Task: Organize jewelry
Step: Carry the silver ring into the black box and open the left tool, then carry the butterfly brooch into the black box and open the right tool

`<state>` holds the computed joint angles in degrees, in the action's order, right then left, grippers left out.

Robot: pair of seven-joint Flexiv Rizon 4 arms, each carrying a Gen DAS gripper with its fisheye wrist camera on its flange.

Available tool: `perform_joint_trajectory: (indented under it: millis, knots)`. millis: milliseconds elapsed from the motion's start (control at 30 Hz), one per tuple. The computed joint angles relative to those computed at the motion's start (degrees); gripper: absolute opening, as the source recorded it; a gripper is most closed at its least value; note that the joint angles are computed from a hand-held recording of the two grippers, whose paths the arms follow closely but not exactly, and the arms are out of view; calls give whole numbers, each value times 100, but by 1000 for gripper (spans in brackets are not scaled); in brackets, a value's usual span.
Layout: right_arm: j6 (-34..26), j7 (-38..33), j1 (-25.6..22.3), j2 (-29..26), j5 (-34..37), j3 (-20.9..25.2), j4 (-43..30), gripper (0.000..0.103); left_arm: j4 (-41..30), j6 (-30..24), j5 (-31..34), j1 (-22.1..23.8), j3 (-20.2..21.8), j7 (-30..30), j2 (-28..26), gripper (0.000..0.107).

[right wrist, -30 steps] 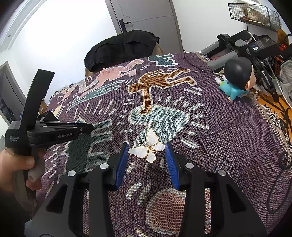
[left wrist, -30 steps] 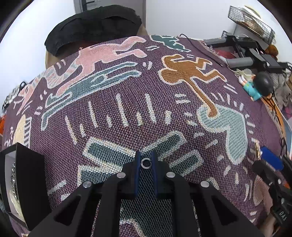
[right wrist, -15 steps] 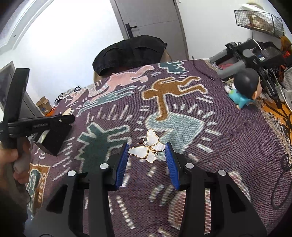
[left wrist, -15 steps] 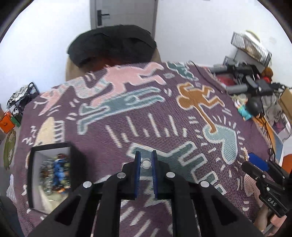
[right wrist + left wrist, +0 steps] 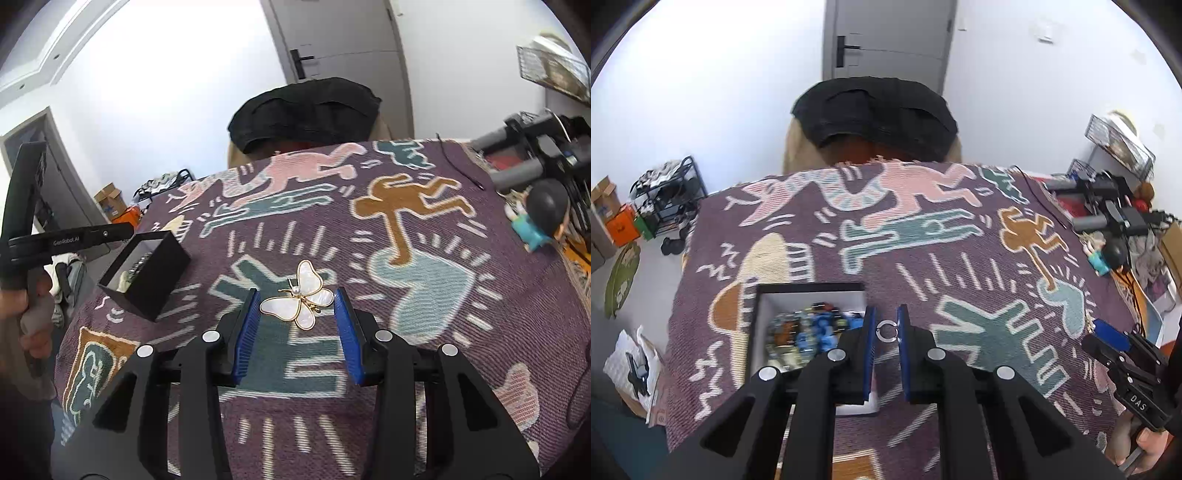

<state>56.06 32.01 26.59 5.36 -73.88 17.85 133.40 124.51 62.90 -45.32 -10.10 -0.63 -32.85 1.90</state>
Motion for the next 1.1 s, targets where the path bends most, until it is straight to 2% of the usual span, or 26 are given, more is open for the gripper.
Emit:
perform_joint_trajectory:
  millis: [333, 433, 567, 600, 667, 733, 1000, 1100]
  knots:
    - [4, -344, 173, -442, -14, -93, -481, 41, -22, -73, -356, 275, 129, 218, -114, 10]
    - [-22, -435, 241, -550, -5, -121, -610, 41, -76, 25, -399, 343, 101, 182, -261, 10]
    - [-80, -559, 339, -665, -3, -146, -756, 41, -200, -133, -407, 474, 57, 169, -451, 10]
    - [-87, -616, 361, -707, 23, -157, -805, 41, -197, -83, -456, 481, 31, 246, -479, 12]
    - [-105, -725, 392, -755, 68, -183, -880, 41, -162, 125, -593, 478, -11, 264, -506, 38]
    - [-123, -849, 419, -807, 75, -216, -987, 41, -135, 123, -918, 494, -31, 413, -485, 47]
    - [187, -1359, 540, -1348, -94, -457, -1760, 41, -31, 108, -1247, 547, 89, 707, -300, 48]
    - [366, -1600, 634, -1621, -46, -565, -2071, 42, 25, 91, -1418, 576, 150, 835, -213, 58]
